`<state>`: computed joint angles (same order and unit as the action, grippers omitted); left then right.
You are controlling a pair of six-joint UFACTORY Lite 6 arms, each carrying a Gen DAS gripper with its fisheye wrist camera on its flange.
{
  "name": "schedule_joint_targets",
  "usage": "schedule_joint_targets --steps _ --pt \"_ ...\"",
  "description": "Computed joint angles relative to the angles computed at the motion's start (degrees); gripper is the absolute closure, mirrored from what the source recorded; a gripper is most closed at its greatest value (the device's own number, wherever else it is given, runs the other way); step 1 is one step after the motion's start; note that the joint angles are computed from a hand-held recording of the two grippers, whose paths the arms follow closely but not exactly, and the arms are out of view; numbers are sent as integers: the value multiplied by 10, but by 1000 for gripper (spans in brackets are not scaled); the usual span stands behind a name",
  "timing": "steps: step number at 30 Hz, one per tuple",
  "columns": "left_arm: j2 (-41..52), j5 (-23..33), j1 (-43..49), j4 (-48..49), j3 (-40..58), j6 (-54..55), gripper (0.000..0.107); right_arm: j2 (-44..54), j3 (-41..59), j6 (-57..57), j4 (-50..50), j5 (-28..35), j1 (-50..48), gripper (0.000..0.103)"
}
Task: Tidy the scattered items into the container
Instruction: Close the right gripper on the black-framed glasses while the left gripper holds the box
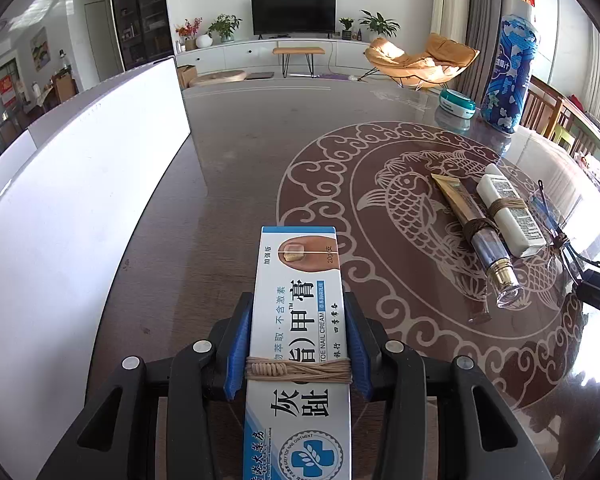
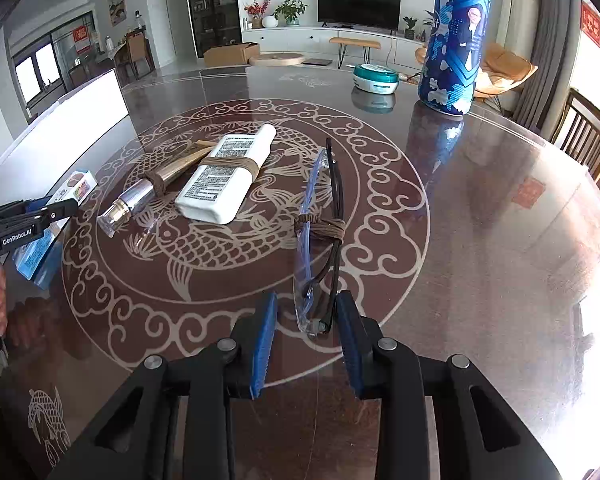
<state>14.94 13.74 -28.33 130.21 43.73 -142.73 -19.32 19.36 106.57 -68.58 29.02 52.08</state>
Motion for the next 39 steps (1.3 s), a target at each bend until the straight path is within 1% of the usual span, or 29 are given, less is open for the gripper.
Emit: schedule_joint_targets --steps 1,2,3,4,5,6,8,10,11,13,14,15,16,19,22,24,25,26,27,28,32,36,39 --pt "-1 0 0 2 -1 -1 63 -10 -10 17 -3 15 17 71" --pt "-1 0 0 2 -1 -1 63 -22 -22 32 -12 17 19 69" --pt "0 0 0 1 0 -1 63 -30 -28 35 -19 6 7 61" --pt "0 0 0 1 0 -1 63 -35 -32 37 -29 -8 -9 56" --pt "0 0 0 2 0 -1 63 -30 -30 34 -34 -21 -25 42" --pt "0 0 0 2 0 -1 63 -20 -22 27 -35 -32 -37 33" --pt "0 0 0 2 -1 -2 63 14 1 18 -41 -34 -42 29" --pt "0 -1 1 4 0 -4 63 48 21 25 -53 -19 -33 21" --pt "0 1 -1 -8 1 6 61 59 28 25 -51 -14 -31 15" --pt "4 10 -5 -72 6 60 50 66 32 25 -48 -12 -34 12" --pt "6 9 -3 -85 8 70 35 67 32 24 -45 -15 -39 7" --pt "11 3 0 -95 13 80 28 66 30 23 -42 -20 -46 3" --pt "12 -2 2 -92 15 79 24 64 28 23 -41 -24 -51 3" --pt "11 -5 4 -79 13 69 23 63 26 25 -44 -29 -56 3" --pt "11 -5 4 -89 13 78 21 68 30 26 -38 -11 -42 2" --pt "18 -6 4 -104 20 89 17 73 34 24 -32 3 -32 1" --pt "19 -10 6 -103 23 88 17 75 36 24 -30 10 -28 1" --pt "20 -14 8 -94 22 78 13 76 38 23 -28 15 -24 1" --pt "22 -17 9 -101 23 85 6 78 39 22 -26 20 -22 1" --pt "23 -18 6 -115 24 100 5 79 40 23 -24 24 -19 1" --pt "23 -20 6 -112 23 96 4 67 33 31 -25 31 -18 1" --pt "23 -19 6 -104 22 88 4 59 24 23 -24 -2 -50 1" --pt "23 -19 6 -103 22 87 4 54 20 30 -29 -6 -54 1"
